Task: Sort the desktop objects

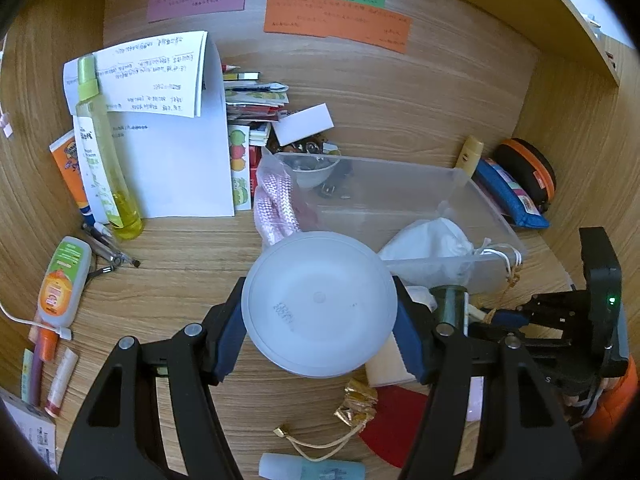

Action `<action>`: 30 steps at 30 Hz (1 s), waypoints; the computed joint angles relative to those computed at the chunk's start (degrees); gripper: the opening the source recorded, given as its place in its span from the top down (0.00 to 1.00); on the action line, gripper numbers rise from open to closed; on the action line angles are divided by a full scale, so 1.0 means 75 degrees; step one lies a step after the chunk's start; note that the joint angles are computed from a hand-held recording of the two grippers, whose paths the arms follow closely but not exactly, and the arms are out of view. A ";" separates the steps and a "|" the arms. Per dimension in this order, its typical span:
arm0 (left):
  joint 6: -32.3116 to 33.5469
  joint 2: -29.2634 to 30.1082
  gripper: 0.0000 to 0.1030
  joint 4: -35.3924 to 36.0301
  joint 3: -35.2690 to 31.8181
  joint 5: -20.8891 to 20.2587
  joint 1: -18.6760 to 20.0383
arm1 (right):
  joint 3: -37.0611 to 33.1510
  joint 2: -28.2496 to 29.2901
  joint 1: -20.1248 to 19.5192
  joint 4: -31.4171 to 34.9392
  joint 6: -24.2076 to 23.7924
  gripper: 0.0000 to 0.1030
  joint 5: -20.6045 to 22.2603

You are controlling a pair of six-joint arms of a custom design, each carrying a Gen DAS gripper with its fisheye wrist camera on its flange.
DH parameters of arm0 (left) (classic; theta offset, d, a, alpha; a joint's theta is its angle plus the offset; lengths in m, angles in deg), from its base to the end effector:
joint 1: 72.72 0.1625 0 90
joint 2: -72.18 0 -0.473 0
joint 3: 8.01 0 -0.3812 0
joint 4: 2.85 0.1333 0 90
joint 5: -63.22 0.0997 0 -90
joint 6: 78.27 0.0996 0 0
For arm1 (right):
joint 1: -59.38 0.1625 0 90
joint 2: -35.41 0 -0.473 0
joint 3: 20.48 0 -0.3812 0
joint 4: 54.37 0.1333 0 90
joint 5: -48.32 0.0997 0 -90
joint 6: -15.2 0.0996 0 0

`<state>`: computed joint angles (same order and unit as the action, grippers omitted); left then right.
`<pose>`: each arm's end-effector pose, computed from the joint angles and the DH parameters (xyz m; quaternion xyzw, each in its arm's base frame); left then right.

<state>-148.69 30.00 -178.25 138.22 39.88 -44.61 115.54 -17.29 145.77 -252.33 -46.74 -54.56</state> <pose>-0.1938 -0.3583 0.0410 0.0275 0.8288 -0.4412 0.3430 0.0818 -0.4682 0.1135 0.4522 -0.8594 0.1190 0.2069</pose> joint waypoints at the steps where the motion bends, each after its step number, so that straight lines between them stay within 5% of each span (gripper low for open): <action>1: 0.0057 0.0027 0.37 -0.0084 0.0000 -0.0002 0.0007 | 0.0048 -0.0074 -0.0036 0.0055 0.0020 0.86 0.0085; 10: 0.0595 0.0185 0.37 -0.0749 -0.0005 -0.0027 -0.0042 | 0.0500 -0.0768 -0.0177 0.0123 0.0131 0.87 0.0559; 18: 0.0842 0.0323 0.37 -0.1061 -0.0055 -0.0124 -0.0067 | 0.0462 -0.1357 -0.0285 0.0664 0.0545 0.87 0.0364; 22: 0.1047 0.0390 0.37 -0.1297 -0.0113 -0.0202 -0.0049 | 0.0359 -0.1103 -0.0331 -0.0028 0.0621 0.86 -0.0223; 30: 0.1073 0.0409 0.37 -0.1158 -0.0234 -0.0277 -0.0089 | 0.0429 -0.1090 -0.0490 -0.0277 0.0443 0.71 -0.0242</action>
<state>-140.65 33.06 -186.94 136.47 37.80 -45.28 118.75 -25.46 142.10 -254.41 -43.42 -56.38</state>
